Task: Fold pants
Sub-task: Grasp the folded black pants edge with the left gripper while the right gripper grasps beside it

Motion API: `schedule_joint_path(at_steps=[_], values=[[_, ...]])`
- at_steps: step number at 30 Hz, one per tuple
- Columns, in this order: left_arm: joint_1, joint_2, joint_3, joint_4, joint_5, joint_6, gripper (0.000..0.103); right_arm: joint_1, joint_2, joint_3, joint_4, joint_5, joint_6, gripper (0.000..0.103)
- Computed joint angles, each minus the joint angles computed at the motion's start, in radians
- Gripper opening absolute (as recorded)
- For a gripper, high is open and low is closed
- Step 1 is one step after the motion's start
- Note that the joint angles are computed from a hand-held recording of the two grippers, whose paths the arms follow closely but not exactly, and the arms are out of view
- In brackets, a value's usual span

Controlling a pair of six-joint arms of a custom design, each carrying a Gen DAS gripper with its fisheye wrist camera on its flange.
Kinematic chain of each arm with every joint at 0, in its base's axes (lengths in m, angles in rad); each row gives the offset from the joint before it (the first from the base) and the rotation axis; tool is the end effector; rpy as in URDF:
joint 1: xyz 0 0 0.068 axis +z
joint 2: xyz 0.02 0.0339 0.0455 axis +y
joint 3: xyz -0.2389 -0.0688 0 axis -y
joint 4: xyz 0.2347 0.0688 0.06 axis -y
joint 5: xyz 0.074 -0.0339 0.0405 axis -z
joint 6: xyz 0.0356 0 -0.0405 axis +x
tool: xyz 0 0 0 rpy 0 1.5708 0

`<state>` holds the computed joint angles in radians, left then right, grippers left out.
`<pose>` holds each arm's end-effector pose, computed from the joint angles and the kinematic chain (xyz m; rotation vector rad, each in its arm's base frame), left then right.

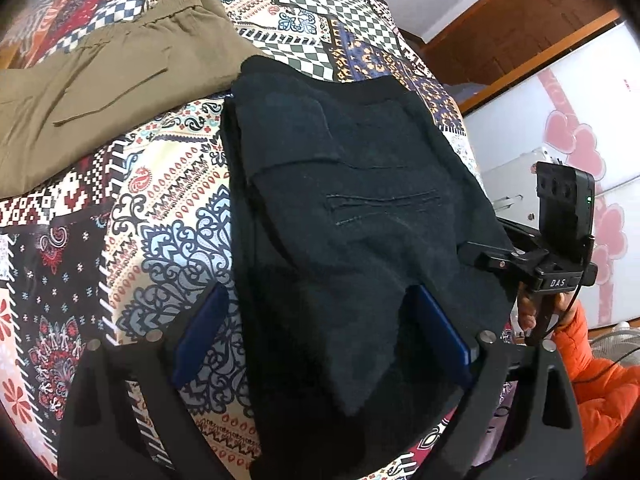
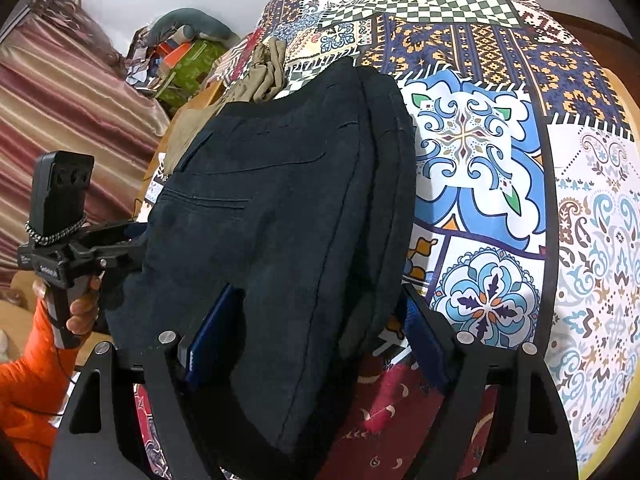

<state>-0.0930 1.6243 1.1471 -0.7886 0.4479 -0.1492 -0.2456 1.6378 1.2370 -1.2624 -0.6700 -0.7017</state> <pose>0.2979 -0.0433 0.1964 0.0194 2.8169 -0.6888 0.2635 -0.0433 0.2141 -0.5830 2.7094 0.9169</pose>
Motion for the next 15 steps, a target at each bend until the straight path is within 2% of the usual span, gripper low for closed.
schedule_joint_path(at_steps=[7,11,15], values=[[-0.027,0.117,0.099,-0.004,-0.022,0.009,0.1,0.028,0.001,0.002,0.026,-0.004,0.027,0.08],[-0.038,0.164,0.152,-0.022,0.006,0.066,0.1,0.048,0.024,0.019,0.04,-0.012,0.046,0.08],[-0.033,0.173,0.164,-0.019,0.021,0.064,0.09,0.061,0.025,0.022,0.064,-0.018,0.059,0.073]])
